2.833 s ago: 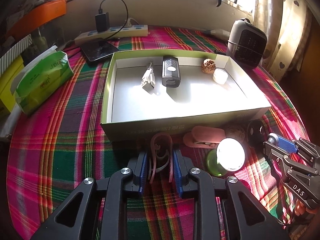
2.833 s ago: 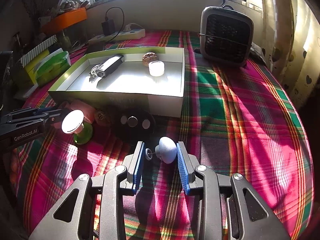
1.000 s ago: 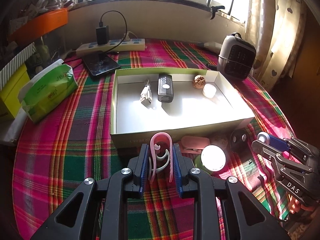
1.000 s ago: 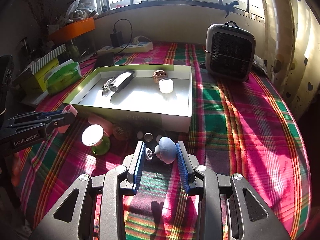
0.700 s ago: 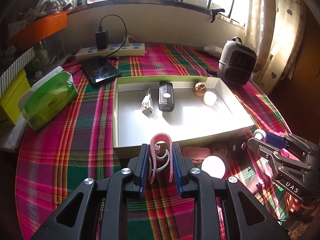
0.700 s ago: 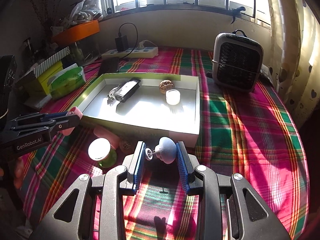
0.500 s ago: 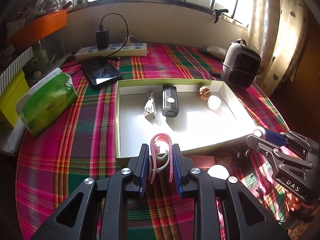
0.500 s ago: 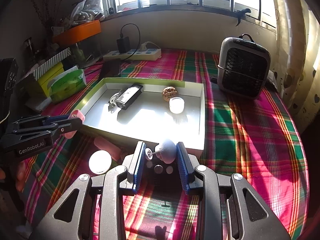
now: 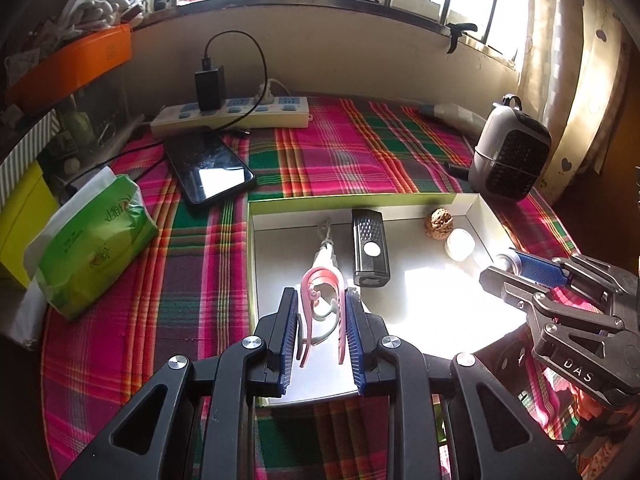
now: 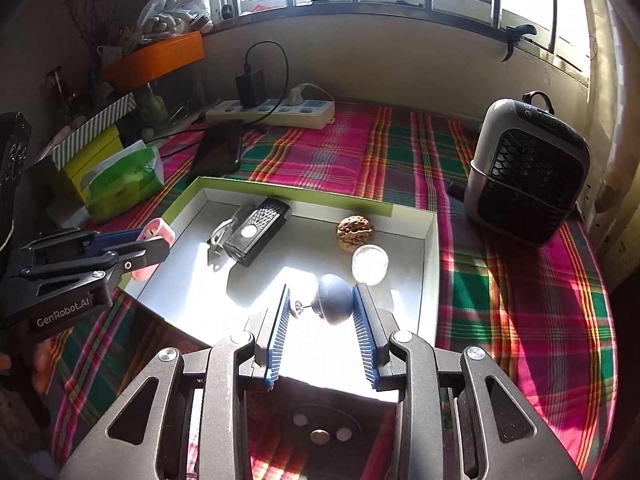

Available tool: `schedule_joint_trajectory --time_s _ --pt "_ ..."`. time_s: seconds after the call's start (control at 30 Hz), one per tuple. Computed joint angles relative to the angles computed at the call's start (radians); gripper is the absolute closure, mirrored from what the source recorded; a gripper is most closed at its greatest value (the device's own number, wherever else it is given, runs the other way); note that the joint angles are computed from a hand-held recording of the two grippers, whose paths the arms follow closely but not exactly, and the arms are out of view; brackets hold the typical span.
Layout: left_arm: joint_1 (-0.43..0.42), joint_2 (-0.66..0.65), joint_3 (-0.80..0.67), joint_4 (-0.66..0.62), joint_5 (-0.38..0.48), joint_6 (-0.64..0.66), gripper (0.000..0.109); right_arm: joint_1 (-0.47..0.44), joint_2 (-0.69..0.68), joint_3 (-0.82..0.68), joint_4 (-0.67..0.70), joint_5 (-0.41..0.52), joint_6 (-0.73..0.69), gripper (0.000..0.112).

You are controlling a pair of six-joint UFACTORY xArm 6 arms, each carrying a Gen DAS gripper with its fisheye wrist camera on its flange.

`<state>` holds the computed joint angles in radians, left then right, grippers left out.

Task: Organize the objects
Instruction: 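Carry the white knob and pink hook over the white box with both grippers, then lower into the box and open the right gripper while the left releases the pink hook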

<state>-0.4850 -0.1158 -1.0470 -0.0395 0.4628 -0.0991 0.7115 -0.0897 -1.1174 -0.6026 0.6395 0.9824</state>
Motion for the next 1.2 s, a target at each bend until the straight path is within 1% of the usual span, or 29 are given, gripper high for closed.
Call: schedule_joint_trajectory --time_s 0.07,0.13,0.27,0.33,0.43,0.67,0.8,1.0,1.2 --pt "0.006 0.027 -0.029 0.003 0.008 -0.001 0.087 -0.010 0.027 -0.024 0.025 -0.004 -0.033 0.079" --pt "0.009 0.054 -0.055 -0.019 0.014 0.029 0.087 -0.016 0.053 -0.048 0.037 -0.003 -0.063 0.079" --pt "0.018 0.115 -0.115 -0.033 0.040 0.027 0.087 -0.029 0.105 -0.101 0.075 0.012 -0.125 0.079" --pt "0.018 0.136 -0.133 -0.018 0.033 0.022 0.087 -0.034 0.130 -0.126 0.092 0.018 -0.155 0.079" --pt "0.018 0.168 -0.167 -0.018 0.046 0.024 0.087 -0.043 0.161 -0.153 0.120 0.023 -0.186 0.079" --pt "0.027 0.222 -0.221 0.017 0.061 0.001 0.087 -0.052 0.212 -0.201 0.159 0.024 -0.233 0.079" --pt "0.033 0.249 -0.252 0.000 0.074 0.012 0.087 -0.052 0.238 -0.231 0.170 0.031 -0.255 0.079" --pt "0.030 0.267 -0.266 0.027 0.071 0.002 0.087 -0.054 0.262 -0.254 0.185 0.040 -0.281 0.079" --pt "0.027 0.282 -0.284 0.028 0.081 0.017 0.087 -0.055 0.285 -0.280 0.186 0.054 -0.300 0.079"
